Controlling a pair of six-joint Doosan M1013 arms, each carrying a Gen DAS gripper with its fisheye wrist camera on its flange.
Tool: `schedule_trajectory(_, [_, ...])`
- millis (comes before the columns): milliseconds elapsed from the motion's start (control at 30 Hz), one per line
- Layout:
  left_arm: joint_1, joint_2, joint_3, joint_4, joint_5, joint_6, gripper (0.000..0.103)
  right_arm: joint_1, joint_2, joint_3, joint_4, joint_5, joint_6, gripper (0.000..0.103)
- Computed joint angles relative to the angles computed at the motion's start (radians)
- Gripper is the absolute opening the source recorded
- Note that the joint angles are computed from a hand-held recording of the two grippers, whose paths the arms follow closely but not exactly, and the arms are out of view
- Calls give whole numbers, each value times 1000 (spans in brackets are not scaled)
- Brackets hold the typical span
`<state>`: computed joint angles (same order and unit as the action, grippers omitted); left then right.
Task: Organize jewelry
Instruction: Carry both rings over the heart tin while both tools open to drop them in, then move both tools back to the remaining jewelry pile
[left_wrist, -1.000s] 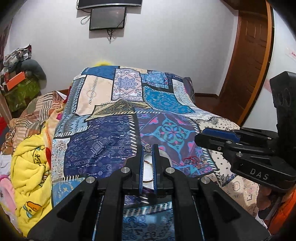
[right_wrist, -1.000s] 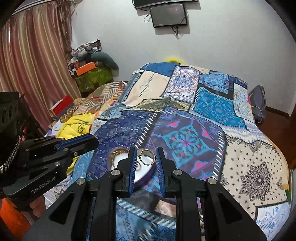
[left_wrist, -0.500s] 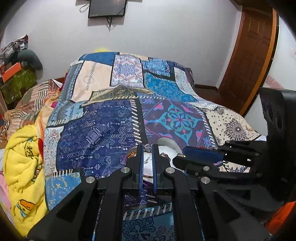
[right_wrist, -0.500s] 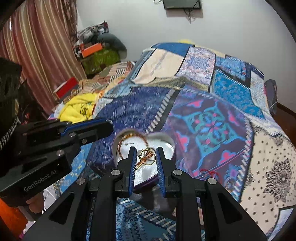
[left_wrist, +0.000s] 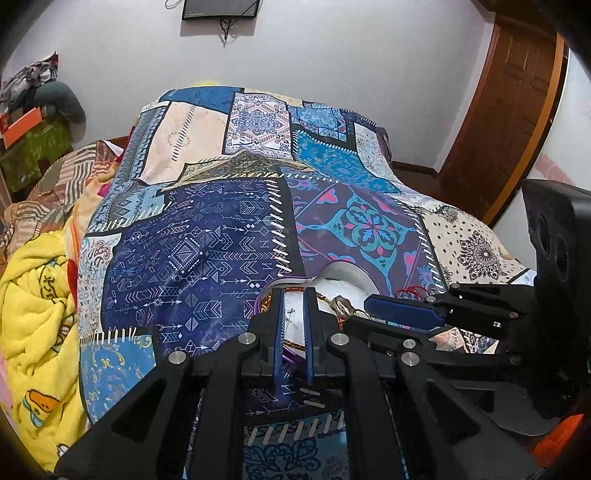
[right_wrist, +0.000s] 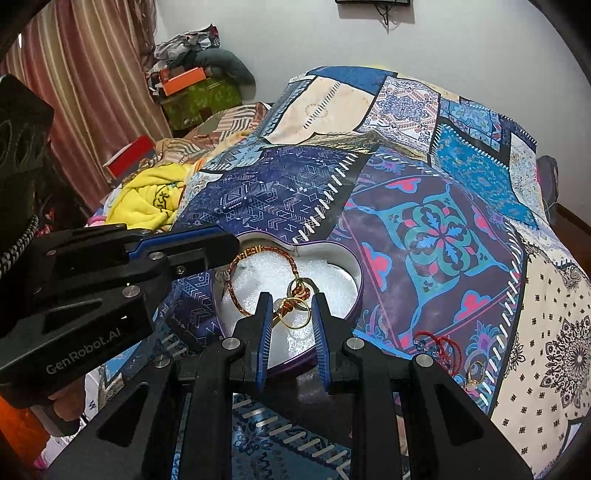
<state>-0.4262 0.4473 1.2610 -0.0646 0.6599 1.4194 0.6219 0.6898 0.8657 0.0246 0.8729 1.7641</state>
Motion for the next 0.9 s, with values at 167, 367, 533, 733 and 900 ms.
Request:
schedule_trajectory(167, [1, -1, -2, 6, 9, -11, 12, 2, 8, -17, -17, 23, 11, 21])
schedule_trajectory(367, [-3, -7, -1, 60, 15, -73, 29, 2, -7, 0, -34, 12, 14, 28])
schedule_trajectory(533, [-8, -13, -5, 90, 22, -102, 31, 1, -28, 27, -66, -13, 48, 39])
schedule_trajectory(733, [-21, -21, -12, 122, 24, -125, 32, -7, -62, 68, -94, -52, 85, 39])
schedule_trajectory(900, [-40, -21, -24, 139, 19, -125, 32, -18, -101, 121, -131, -96, 147, 39])
